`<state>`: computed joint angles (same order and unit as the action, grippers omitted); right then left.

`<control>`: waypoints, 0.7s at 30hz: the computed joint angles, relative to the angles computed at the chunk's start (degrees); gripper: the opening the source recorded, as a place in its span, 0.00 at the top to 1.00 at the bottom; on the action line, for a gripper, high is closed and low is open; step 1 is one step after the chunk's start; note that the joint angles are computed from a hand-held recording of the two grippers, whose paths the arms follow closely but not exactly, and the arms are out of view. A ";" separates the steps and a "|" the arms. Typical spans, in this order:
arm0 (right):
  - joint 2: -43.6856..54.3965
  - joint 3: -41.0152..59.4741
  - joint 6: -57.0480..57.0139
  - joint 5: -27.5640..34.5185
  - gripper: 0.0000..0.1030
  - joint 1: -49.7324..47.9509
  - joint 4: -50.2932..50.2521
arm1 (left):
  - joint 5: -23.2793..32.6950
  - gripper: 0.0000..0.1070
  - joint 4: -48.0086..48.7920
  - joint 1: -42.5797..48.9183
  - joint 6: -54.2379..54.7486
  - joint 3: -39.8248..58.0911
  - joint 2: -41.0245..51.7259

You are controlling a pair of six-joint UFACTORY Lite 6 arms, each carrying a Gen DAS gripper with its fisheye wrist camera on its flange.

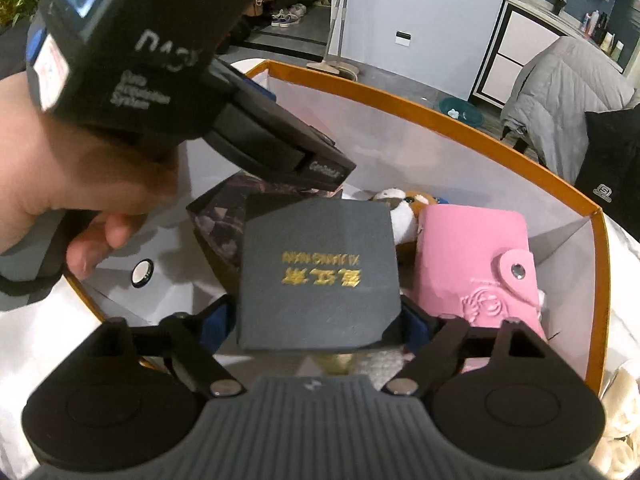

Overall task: Organize objects
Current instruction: 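Lower the fruit and grey box into the orange box and open both tools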

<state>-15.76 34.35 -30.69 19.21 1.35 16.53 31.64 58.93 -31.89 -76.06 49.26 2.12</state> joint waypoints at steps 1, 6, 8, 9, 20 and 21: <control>-0.11 -0.16 -1.37 0.11 0.11 -0.45 1.06 | 0.34 0.30 -0.25 -0.27 0.71 0.01 -0.28; -0.72 0.24 -2.86 1.97 0.11 -1.70 1.35 | 1.62 0.30 -1.91 -0.54 3.22 -0.67 -2.64; -1.32 0.27 -2.67 2.85 0.11 -1.82 1.52 | 1.92 0.30 -2.62 -0.53 3.90 -0.97 -3.65; -1.89 0.08 -2.43 3.25 0.11 -1.86 1.45 | 1.90 0.30 -3.01 -0.57 4.47 -1.30 -4.35; -11.21 -0.90 4.64 8.78 0.11 -1.04 -5.08 | 7.86 0.30 -6.74 -5.80 8.26 -3.52 -12.20; -12.37 -0.92 5.80 9.61 0.11 -0.65 -6.15 | 8.73 0.30 -6.97 -6.55 8.37 -3.79 -13.22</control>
<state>-28.13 33.42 -24.89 28.82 0.69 10.38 40.38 51.95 -38.44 -67.69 45.47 -11.10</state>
